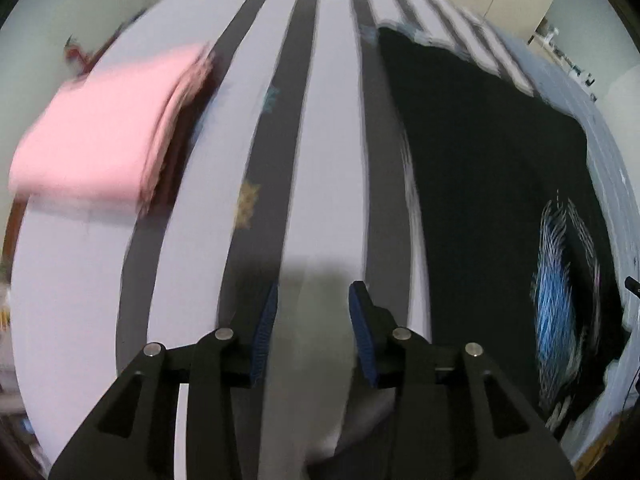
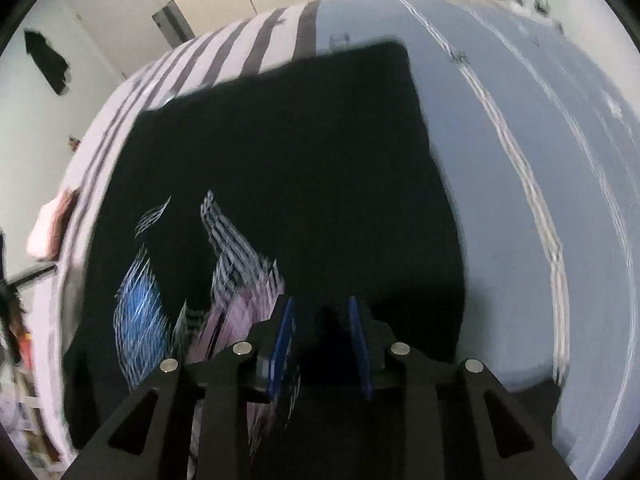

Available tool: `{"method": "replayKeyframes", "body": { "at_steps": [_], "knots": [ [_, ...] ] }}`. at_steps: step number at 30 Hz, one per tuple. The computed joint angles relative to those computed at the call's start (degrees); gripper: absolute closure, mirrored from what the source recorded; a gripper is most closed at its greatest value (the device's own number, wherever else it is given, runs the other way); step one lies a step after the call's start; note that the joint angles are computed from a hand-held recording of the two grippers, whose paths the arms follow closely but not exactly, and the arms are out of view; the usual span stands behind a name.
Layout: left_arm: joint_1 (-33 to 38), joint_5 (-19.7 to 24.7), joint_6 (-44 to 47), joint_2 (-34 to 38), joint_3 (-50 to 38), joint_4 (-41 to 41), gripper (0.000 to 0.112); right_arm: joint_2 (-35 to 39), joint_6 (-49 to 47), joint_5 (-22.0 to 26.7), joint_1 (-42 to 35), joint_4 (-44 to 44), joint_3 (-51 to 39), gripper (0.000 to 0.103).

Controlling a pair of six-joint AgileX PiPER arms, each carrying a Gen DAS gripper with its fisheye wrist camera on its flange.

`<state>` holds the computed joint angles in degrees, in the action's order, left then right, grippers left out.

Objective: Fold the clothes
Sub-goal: 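Regrasp the T-shirt edge with both grippers and flip it flat, graphic up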

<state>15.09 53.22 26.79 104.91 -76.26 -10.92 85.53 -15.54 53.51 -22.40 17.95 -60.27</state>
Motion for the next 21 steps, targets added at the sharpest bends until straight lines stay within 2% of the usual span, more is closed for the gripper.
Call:
{"method": "replayKeyframes", "body": {
  "at_steps": [3,5,9,11,13,17,19,21],
  "knots": [
    [6.47,-1.79,4.6,-10.1,15.23,-1.34,0.078,-13.71,1.73,1.8,0.63,0.64,13.97,0.071],
    [9.34,-1.88,7.45,-14.28,21.37,-3.29,0.078,-19.92,3.63,5.01,1.27,1.4,18.76,0.069],
    [8.33,-5.64,8.35,-19.08,29.82,-3.57,0.078,-30.17,10.43,10.36,6.34,-0.52,24.86,0.064],
    [6.13,-9.02,7.26,-20.17,32.72,-2.54,0.078,-34.13,12.37,11.83,8.72,-0.65,26.66,0.064],
    [5.54,-9.67,8.48,-20.38,33.85,-4.42,0.078,-37.68,15.51,13.41,11.45,-1.45,27.39,0.062],
    [5.14,-11.55,8.81,-20.46,35.26,-6.5,0.076,-42.99,23.0,13.2,16.52,-0.9,30.37,0.062],
    [5.16,-12.83,9.25,-20.21,35.93,-7.68,0.075,-45.36,31.97,12.72,24.47,-3.76,30.53,0.061],
    [4.25,-14.49,9.15,-20.79,36.85,-7.6,0.075,-45.62,39.99,9.38,31.69,-5.52,32.2,0.061]
  ]
}}
